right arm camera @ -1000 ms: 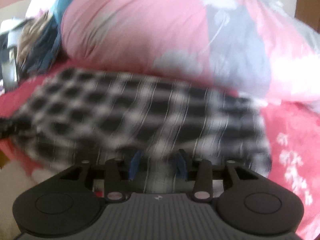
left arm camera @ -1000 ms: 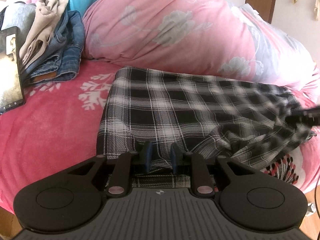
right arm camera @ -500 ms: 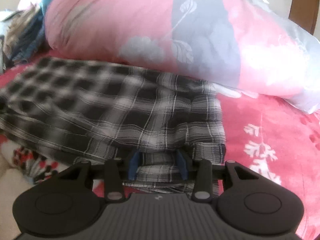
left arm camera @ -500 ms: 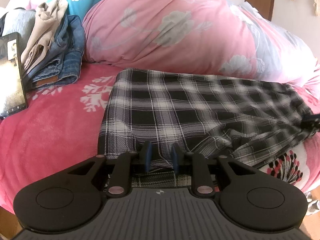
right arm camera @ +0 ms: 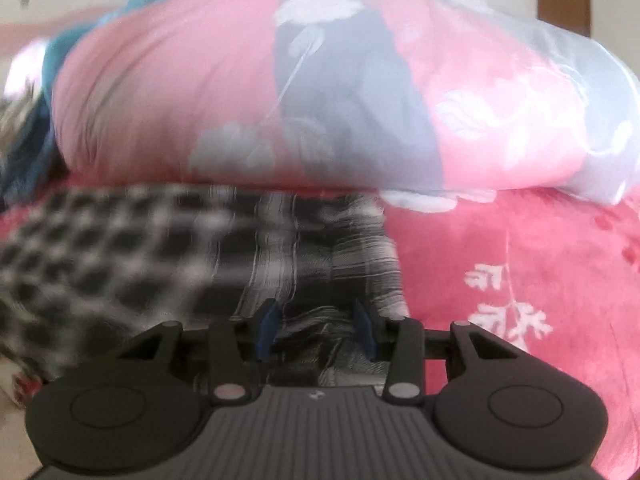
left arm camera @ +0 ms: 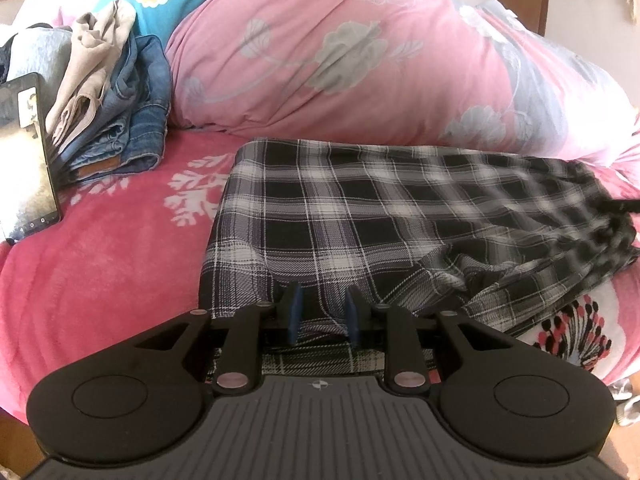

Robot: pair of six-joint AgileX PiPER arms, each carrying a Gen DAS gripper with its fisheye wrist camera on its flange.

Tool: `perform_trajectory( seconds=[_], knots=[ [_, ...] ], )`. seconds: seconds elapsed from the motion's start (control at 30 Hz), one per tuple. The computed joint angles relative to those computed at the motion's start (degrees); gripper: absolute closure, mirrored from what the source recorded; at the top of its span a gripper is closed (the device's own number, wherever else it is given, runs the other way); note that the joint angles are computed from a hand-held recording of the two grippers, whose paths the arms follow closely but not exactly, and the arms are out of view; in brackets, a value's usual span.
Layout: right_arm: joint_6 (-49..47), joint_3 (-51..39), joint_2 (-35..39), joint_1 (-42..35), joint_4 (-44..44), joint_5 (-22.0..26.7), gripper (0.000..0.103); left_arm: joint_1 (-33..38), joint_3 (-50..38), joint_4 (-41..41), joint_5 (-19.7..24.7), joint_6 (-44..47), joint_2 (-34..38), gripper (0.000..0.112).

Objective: Fold clothes

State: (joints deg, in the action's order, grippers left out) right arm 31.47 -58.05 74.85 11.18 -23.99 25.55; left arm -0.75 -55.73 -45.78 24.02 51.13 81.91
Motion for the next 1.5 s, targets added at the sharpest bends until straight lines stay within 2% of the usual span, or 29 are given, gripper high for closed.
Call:
perform_trajectory(
  seconds=[0.07,0.17,0.3,0.4,0.6,0.77,0.9,1.0,1.17,1.27,1.4,1.5],
  knots=[
    [-1.37,-1.0,-0.27,-1.13,1.41,-1.82,0.059,-0.28,0.1,0.64,-0.42,-1.03,-0.07,0.087],
    [-9.16,-4.05,2.1,-4.01,8.29,-3.83,0.059,-0.97,-0.03,3.37,-0.87,-3.65,-0.36,0.087],
    [-25.28,-9.47,8.44,-9.85,25.46,-2.09,0.062,-1.01,-0.12,3.86,-0.91,-3.97,-0.38,0.087],
    [-27.75,-9.76,10.87,-12.68,28.52,-1.55,0.064,-1.17,-0.17,4.53,-0.93,-4.35,-0.45,0.087],
    [-33.85,-12.09,9.98,-14.47,36.5,-0.62,0.064,-1.77,0.09,5.88,-1.69,-6.02,-0.67,0.086],
    [-27.13,-15.81,15.09,-13.66,28.45,1.82,0.065,-1.5,-0.27,5.78,-1.02,-5.48,-0.54,0.086],
    [-19.63,-13.89,9.45,-11.22,22.99,2.44,0.065,-0.43,-0.6,3.07,0.43,-2.58,-0.26,0.086],
    [-18.65,-12.71,5.16,-7.97,22.24,4.47,0.064,0.19,-0.42,0.84,0.99,-0.39,-0.29,0.086],
    [-15.88,-14.12,5.07,-1.67,20.85,7.59,0.064,1.15,0.16,-3.4,1.97,3.35,-0.51,0.081],
    [-18.59,-21.3,11.34,-0.26,27.09,9.82,0.063,1.71,0.06,-5.26,2.74,4.39,-0.29,0.079],
    [-22.28,-37.28,24.65,2.27,33.8,15.69,0.064,2.93,0.03,-9.31,4.4,7.11,0.18,0.075],
    [-17.59,-49.25,34.68,4.82,28.41,21.34,0.064,3.73,0.79,-12.72,5.09,10.88,0.2,0.074]
  ],
)
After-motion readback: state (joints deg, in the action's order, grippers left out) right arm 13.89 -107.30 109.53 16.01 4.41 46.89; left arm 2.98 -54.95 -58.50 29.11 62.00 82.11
